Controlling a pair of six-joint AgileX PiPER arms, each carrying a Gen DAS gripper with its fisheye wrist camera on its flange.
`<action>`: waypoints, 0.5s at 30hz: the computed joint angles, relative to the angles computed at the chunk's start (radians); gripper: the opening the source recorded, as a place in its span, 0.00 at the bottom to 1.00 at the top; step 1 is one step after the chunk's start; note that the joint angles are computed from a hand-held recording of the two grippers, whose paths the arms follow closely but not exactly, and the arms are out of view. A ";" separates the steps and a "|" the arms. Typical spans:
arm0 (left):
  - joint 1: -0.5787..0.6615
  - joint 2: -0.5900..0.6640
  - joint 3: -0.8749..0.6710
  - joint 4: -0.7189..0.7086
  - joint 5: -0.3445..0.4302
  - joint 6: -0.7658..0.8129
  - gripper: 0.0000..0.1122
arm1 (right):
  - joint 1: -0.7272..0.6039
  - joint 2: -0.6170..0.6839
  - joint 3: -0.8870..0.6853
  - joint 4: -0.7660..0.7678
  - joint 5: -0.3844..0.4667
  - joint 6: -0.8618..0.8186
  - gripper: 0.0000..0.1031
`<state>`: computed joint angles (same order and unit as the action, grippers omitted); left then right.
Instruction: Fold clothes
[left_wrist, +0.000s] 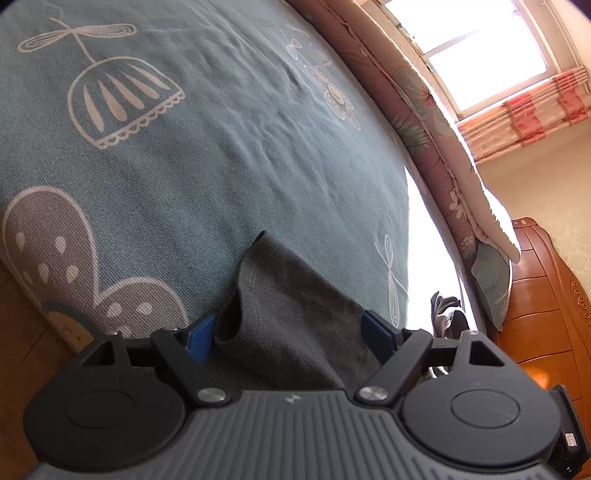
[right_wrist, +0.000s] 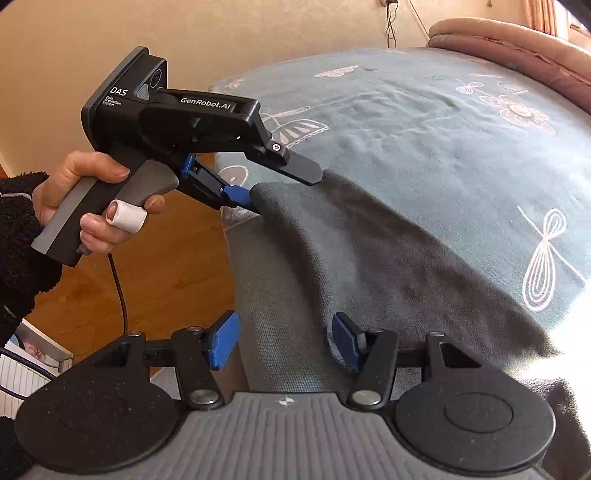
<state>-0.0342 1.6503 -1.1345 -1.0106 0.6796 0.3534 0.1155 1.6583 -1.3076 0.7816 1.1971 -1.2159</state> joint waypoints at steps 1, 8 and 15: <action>-0.005 -0.014 0.002 0.024 -0.014 -0.004 0.73 | -0.013 0.001 -0.004 0.005 0.006 0.007 0.60; -0.014 -0.076 0.002 0.098 -0.049 0.041 0.74 | -0.015 0.042 -0.001 -0.043 -0.030 0.078 0.63; -0.055 -0.089 -0.006 0.215 -0.093 0.087 0.81 | -0.020 0.035 0.008 0.037 0.002 0.052 0.72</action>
<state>-0.0895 1.5610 -1.1405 -0.7957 0.5866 0.4400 0.0956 1.6931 -1.2997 0.8182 1.1995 -1.1643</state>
